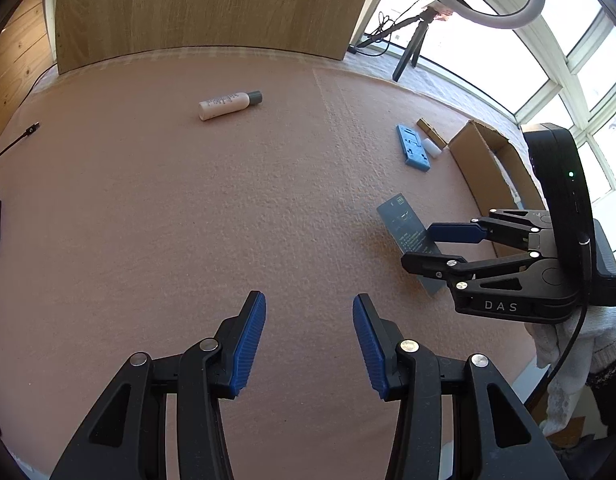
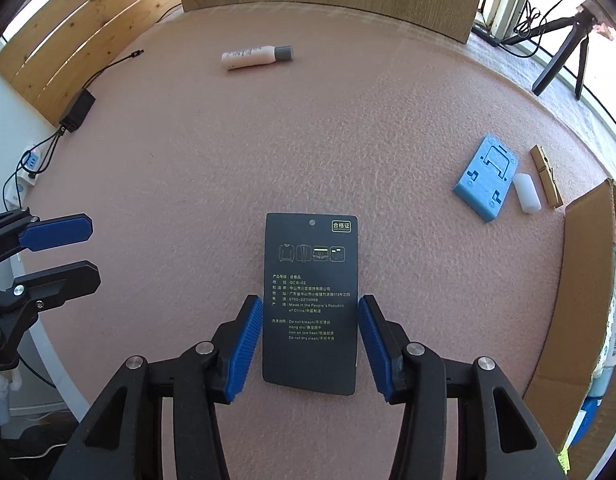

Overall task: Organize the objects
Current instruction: 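Carry the black card into the box and open the right gripper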

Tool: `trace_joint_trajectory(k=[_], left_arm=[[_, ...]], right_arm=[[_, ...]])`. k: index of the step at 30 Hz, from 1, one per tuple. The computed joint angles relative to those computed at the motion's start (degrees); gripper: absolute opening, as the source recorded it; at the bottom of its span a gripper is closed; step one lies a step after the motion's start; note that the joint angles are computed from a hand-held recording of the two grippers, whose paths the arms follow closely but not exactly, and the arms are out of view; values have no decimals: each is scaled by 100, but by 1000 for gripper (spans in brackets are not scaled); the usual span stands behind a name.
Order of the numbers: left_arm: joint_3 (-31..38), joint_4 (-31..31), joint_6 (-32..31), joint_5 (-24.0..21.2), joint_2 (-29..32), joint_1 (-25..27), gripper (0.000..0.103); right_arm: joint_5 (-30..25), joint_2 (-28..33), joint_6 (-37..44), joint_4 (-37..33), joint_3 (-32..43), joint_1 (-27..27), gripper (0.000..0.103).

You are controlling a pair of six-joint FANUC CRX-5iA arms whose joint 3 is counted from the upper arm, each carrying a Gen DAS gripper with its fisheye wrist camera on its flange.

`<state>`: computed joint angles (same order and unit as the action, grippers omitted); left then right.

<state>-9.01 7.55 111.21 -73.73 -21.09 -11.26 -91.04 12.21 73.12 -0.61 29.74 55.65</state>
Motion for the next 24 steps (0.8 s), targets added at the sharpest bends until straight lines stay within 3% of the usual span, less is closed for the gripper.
trace_joint_trajectory(k=[8, 15, 24], left_arm=[[235, -19, -47, 99, 282, -278, 49], [525, -17, -115, 165, 633, -570, 49], [882, -22, -160, 240, 1064, -891, 49]], right_arm=[[371, -751, -718, 339, -536, 197, 46], [604, -1312, -1285, 637, -931, -177, 46], [519, -1881, -1808, 1185, -1516, -707, 45]])
